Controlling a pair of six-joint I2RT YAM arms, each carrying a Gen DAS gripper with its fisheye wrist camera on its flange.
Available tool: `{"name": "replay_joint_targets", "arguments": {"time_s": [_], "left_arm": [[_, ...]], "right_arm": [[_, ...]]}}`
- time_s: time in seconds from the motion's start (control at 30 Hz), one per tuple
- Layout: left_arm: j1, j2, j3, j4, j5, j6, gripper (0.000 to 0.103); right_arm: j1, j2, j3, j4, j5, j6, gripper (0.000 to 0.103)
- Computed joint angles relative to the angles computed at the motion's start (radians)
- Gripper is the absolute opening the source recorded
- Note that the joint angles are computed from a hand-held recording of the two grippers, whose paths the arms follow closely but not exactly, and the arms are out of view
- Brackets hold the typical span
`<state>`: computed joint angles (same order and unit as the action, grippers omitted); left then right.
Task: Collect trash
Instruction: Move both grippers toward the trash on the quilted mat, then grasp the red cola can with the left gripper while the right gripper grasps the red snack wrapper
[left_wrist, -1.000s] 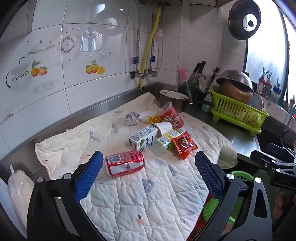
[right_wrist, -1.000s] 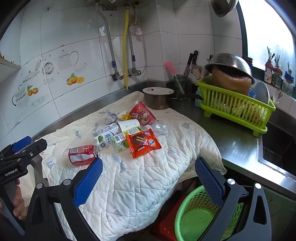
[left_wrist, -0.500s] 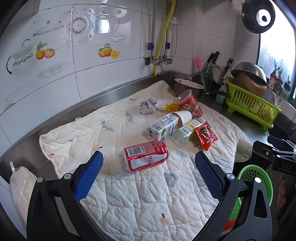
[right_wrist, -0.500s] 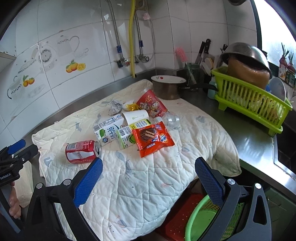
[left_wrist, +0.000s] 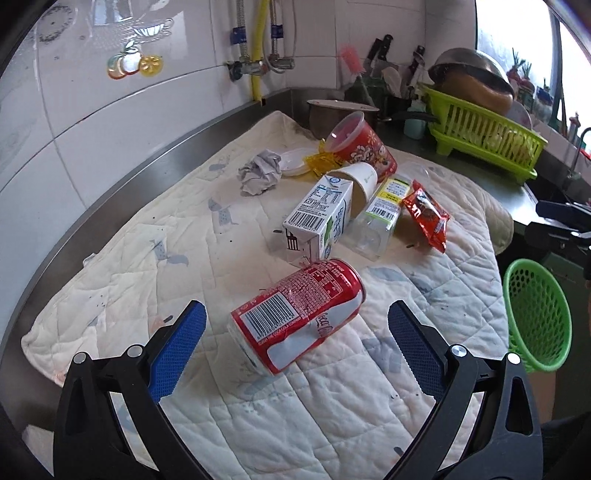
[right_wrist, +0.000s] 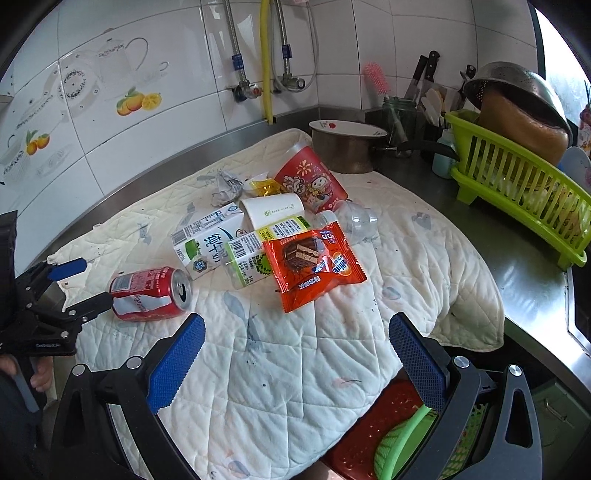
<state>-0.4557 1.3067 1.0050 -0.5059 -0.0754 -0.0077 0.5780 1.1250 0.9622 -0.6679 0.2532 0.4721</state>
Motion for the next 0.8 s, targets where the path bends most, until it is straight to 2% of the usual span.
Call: {"name": "replay_joint_targets", "arguments": {"time_s": [0.13,0.37,0.6,0.8], "left_arm": [[0.016,0.102,0.057,0.012,0.050,0.136,0.097],[0.071,0.223,0.133,-0.022,0.173,0.263,0.097],[0.105,0.287,0.153,-0.021,0.236,0.319,0.097],[0.118,0.314,0.146,0.002,0.266,0.317,0.094]], "right_arm": [[-0.067,0.061,0.006,0.038,-0.060,-0.041,0.097],[-0.149,0.192,0.034,0.109,-0.127,-0.063,0.096],[-0.211,0.324,0.083,0.169,-0.193,-0.131,0.096],[-0.187,0.423,0.133,0.195,-0.134,-0.173,0.096]]}}
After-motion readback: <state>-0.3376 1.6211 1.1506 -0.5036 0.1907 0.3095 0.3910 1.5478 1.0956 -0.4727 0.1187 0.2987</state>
